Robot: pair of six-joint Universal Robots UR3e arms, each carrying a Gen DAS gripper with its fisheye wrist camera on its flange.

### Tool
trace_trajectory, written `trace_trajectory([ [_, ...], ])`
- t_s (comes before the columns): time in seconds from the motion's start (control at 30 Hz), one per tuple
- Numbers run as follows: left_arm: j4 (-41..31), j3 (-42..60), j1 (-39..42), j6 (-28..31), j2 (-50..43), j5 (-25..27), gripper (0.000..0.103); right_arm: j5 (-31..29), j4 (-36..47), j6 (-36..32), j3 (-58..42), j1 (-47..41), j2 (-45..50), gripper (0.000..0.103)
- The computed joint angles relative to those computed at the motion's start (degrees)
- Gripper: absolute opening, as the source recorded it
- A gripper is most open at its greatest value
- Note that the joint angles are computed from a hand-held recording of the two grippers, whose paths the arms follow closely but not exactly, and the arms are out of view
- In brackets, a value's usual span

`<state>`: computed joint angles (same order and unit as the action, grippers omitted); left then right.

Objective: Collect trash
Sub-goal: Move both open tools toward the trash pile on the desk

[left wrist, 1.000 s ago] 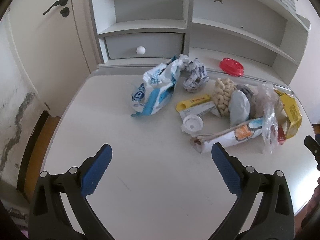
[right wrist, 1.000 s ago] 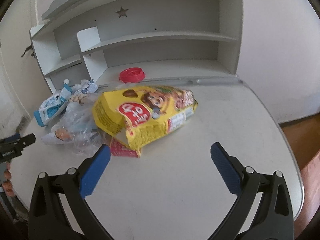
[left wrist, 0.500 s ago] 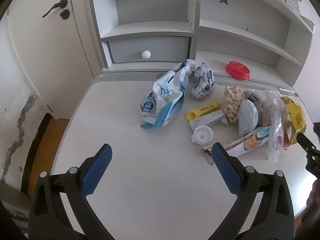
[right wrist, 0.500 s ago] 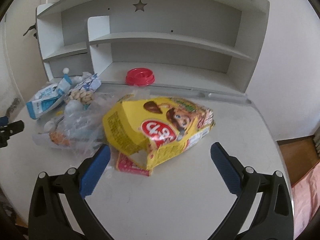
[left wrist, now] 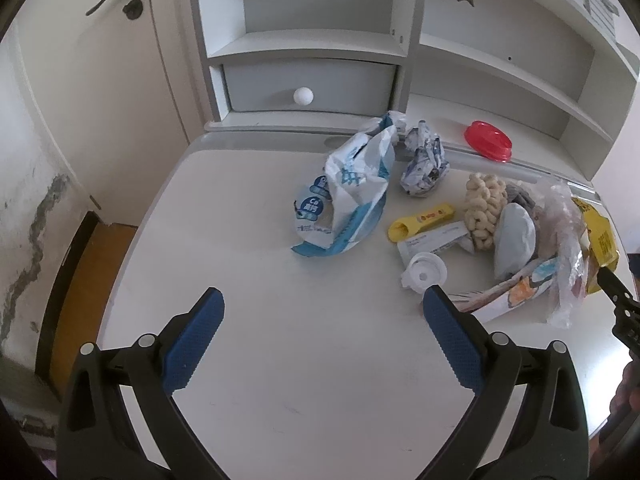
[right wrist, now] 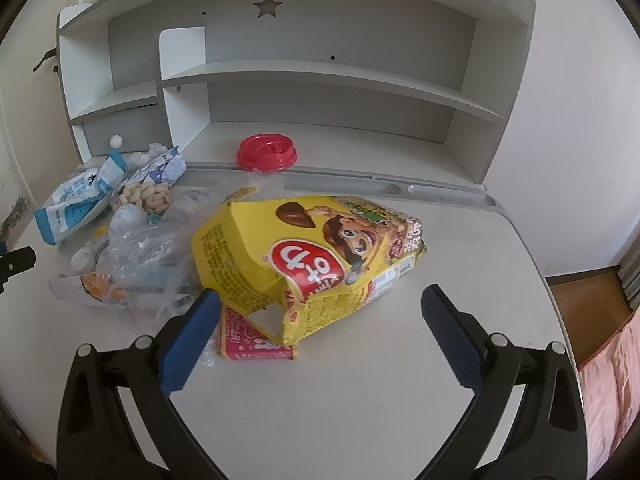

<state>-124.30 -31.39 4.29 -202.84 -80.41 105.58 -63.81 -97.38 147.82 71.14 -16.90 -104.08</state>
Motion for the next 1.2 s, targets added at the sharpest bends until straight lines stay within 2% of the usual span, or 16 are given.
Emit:
trace_trajectory([
  [0.23, -0.8, 2.4, 0.0, -0.2, -1.0, -0.1, 0.097, 4.8, 7.2, -3.6, -2.1, -4.2, -1.0, 0.097],
  [0.53, -3.1, 7.6, -5.9, -3.7, -5.1, 3.3, 0.097, 5.5, 7.3, -4.3, -1.6, -5.9, -2.0, 0.097],
  [0.87, -3.0, 6.8, -5.5, -3.5, -4.8, 3.2, 0.097, 1.7, 2.3, -2.4, -0.1, -0.4, -0.9, 0.097],
  [1.2, -0.1, 0.4, 0.5, 0.5, -0.6, -0.6, 0.097, -0.7, -0.8, -0.1, 1.1, 1.2, -0.2, 0.097],
])
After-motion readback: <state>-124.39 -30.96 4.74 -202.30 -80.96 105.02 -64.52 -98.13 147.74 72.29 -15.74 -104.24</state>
